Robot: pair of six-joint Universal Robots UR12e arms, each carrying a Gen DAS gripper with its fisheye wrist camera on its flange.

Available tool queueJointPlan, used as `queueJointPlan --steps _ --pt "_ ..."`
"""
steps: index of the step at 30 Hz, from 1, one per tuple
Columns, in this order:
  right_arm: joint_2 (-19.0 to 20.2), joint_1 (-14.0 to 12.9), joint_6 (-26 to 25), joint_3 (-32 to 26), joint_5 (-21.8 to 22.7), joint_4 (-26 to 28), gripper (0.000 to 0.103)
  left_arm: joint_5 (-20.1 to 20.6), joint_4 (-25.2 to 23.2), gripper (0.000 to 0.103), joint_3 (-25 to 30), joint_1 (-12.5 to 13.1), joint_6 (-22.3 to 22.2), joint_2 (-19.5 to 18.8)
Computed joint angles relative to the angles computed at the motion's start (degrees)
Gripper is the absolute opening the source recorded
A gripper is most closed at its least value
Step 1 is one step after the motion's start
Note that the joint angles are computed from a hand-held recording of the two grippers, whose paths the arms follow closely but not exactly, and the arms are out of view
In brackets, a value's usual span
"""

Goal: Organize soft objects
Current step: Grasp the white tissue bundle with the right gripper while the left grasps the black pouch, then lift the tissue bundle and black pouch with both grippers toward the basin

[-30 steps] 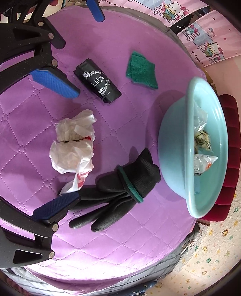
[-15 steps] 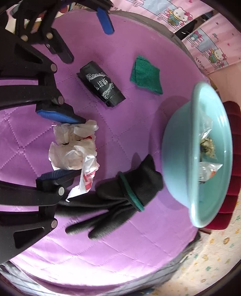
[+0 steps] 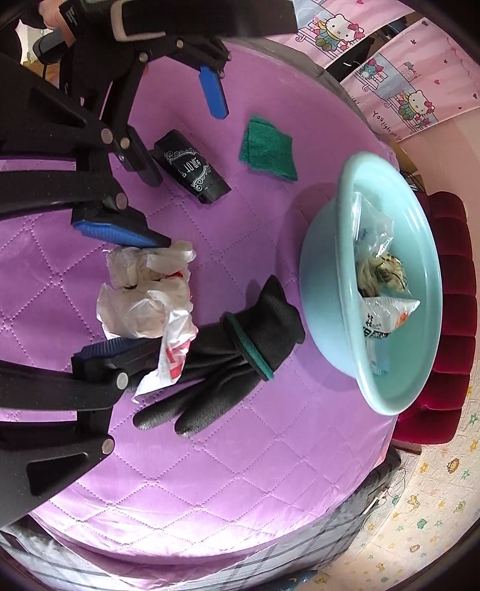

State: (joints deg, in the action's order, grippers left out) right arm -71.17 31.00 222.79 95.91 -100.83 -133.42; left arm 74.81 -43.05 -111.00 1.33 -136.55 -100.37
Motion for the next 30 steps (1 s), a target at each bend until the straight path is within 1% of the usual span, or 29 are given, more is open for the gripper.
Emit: queueJointPlan --steps 2,3,4,5,7,8,10,12,13,14,18,24,28,30 --pt "-0.26 -0.06 0.0 0.26 -0.13 -0.12 0.047 0.42 -0.19 0.1 0.17 -0.43 -0.1 -0.3" --pt "-0.39 -0.15 0.07 0.42 0.0 -0.32 0.047 0.78 -0.48 0.096 0.29 -0.64 -0.02 -0.44" --pt "-0.16 -0.16 0.11 0.37 0.08 -0.56 0.047 0.98 -0.51 0.087 0.28 -0.72 0.05 -0.47" --pt "-0.2 -0.19 0.08 0.41 0.1 -0.59 0.047 1.17 -0.39 0.081 0.28 -0.84 0.04 -0.51" --pt "-0.25 -0.26 0.0 0.43 0.21 -0.7 0.047 1.49 -0.19 0.052 0.37 -1.14 -0.42 -0.6" --pt "-0.25 -0.29 -0.06 0.42 0.25 -0.73 0.047 1.48 -0.66 0.043 0.55 -1.2 -0.5 -0.67" --pt "-0.34 -0.28 0.14 0.46 -0.01 -0.66 0.047 0.98 -2.05 0.03 0.98 -1.15 -0.68 -0.76" --pt "-0.45 -0.35 0.2 0.45 0.2 -0.35 0.047 -1.74 -5.69 0.024 1.84 -0.36 -2.11 -0.68" --pt "-0.51 -0.35 0.03 0.46 0.3 -0.41 0.047 -2.47 -7.22 0.023 2.32 -0.15 -2.89 -0.78" --pt "-0.57 -0.32 -0.14 0.47 0.3 -0.46 0.047 -2.41 -7.58 0.022 2.47 -0.12 -3.0 -0.76" --pt "-1.01 -0.41 -0.6 0.86 0.94 -0.82 0.047 -1.43 -7.43 0.022 2.29 -0.32 -2.64 -0.17" --pt "-1.55 -0.38 -1.37 1.16 1.4 -0.98 0.047 -1.61 -7.26 0.022 1.61 -0.69 -3.14 1.28" --pt "-2.0 -0.25 -1.97 1.25 1.42 -0.76 0.047 -1.23 -7.95 0.022 1.24 -0.98 -3.26 2.34" --pt "-2.19 -0.23 -2.34 1.2 1.72 -0.45 0.047 -1.46 -8.63 0.022 1.15 -0.72 -3.89 2.94"
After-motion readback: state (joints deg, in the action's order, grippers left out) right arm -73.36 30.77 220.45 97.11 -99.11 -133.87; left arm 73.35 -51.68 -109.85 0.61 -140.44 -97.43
